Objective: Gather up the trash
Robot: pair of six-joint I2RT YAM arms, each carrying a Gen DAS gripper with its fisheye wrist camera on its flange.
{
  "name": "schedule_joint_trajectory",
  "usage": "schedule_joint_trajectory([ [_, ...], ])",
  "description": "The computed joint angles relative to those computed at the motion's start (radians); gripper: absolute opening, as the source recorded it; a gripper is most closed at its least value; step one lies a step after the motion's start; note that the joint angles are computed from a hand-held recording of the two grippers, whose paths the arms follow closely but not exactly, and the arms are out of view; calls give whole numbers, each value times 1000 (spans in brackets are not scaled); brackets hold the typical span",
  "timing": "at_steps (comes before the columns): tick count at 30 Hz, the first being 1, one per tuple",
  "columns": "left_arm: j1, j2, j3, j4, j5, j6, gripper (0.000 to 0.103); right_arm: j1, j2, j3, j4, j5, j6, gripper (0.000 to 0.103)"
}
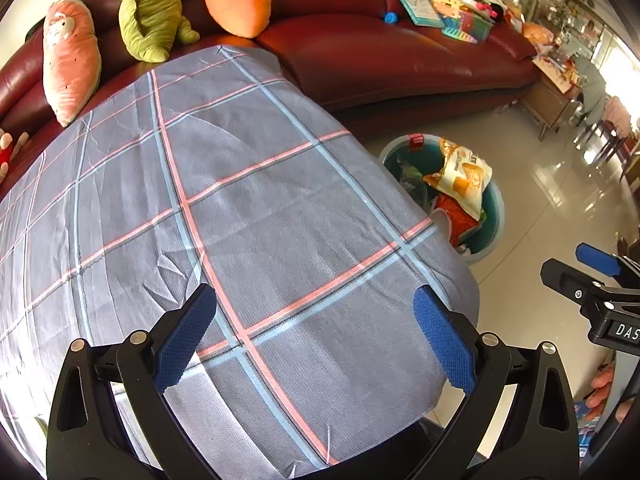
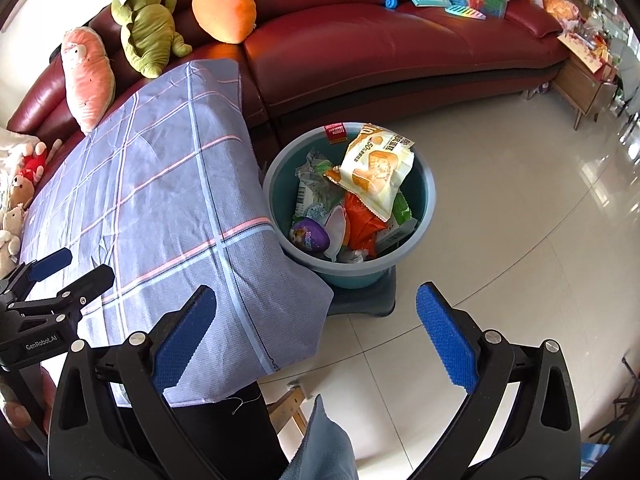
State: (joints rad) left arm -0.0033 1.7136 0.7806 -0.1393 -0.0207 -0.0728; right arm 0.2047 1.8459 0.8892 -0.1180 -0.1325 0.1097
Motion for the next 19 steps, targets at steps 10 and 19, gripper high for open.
schedule_joint_trajectory([
  [10, -10, 22, 2, 5, -20, -12, 99, -4, 15, 6, 5, -5, -4, 96],
  [19, -7, 51, 18, -11, -21, -18, 99, -4, 38, 3, 29, 12, -6, 96],
])
